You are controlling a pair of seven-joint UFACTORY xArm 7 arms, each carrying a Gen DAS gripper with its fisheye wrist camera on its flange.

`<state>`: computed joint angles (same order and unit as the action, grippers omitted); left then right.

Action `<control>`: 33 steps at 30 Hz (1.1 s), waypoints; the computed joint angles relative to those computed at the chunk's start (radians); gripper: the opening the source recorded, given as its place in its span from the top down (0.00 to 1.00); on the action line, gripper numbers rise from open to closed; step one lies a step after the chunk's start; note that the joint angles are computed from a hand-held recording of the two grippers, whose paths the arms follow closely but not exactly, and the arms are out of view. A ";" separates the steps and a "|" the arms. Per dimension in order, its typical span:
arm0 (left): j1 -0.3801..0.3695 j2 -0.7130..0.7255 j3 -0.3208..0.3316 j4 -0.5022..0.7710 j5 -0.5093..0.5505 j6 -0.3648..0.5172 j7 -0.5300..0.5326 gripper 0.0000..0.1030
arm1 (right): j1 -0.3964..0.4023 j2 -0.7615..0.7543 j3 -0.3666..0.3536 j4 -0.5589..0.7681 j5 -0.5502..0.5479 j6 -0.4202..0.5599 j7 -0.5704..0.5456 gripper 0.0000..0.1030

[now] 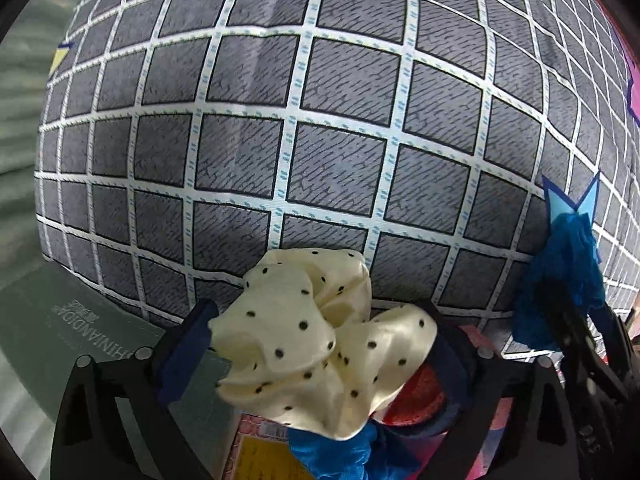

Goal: Organize soft objects
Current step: 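Grasp the cream polka-dot scrunchie with the left tool while the right tool grasps the blue cloth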

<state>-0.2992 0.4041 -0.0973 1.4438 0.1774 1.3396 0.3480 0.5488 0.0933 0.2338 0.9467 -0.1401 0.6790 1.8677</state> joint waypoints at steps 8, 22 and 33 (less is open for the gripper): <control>0.038 0.009 -0.008 0.103 -0.081 0.083 0.093 0.73 | 0.002 0.020 -0.012 0.028 -0.014 -0.011 -0.014 0.76; 0.104 -0.211 -0.020 0.124 -0.280 -0.019 0.377 0.73 | -0.009 -0.192 0.073 -0.042 -0.122 0.091 0.234 0.76; 0.115 -0.378 -0.009 0.012 -0.414 -0.099 0.530 0.73 | -0.012 -0.234 0.141 0.139 -0.179 0.361 0.241 0.76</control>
<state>-0.1845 0.0259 -0.1064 1.4558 -0.2366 1.2407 0.8780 0.5365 -0.1405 0.3750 1.0862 -0.3191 1.0403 2.1087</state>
